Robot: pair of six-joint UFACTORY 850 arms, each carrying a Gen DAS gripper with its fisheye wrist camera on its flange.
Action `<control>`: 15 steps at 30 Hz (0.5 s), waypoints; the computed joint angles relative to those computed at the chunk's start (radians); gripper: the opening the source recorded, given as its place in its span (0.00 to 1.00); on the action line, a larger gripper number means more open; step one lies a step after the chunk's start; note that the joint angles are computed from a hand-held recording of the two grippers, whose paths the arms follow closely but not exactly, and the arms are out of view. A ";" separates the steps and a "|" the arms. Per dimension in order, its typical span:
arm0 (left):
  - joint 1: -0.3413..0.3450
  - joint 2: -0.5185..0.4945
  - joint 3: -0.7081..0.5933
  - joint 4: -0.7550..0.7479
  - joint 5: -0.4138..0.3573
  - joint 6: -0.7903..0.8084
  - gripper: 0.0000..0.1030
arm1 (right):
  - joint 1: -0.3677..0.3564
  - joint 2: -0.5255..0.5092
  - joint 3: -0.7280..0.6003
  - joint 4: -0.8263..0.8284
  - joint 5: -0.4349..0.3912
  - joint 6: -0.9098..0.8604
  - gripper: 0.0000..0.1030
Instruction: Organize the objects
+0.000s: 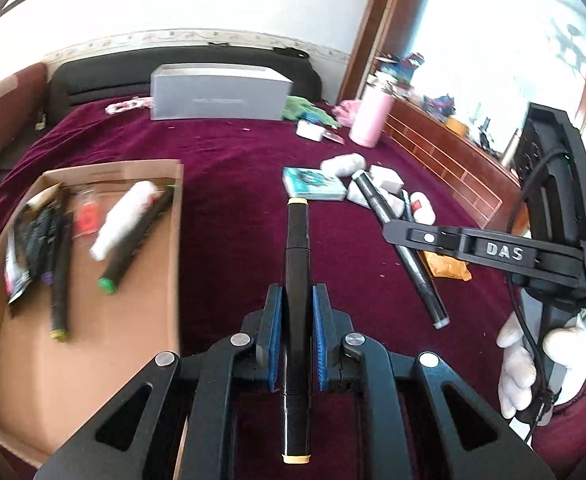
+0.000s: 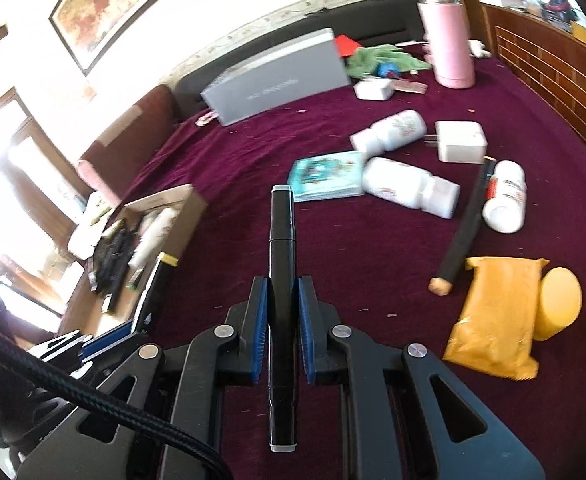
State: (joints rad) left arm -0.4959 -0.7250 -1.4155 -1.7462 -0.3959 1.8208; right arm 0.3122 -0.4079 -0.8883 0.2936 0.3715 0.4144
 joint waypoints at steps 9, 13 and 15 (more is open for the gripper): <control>0.092 0.038 0.056 -0.114 0.004 0.078 0.11 | 0.050 -0.054 -0.110 -0.253 -0.052 0.223 0.12; 0.129 0.032 0.044 -0.117 0.027 0.079 0.11 | 0.072 -0.106 -0.193 -0.364 -0.084 0.317 0.12; 0.146 0.024 0.037 -0.123 0.040 0.086 0.11 | 0.084 -0.141 -0.244 -0.426 -0.105 0.373 0.13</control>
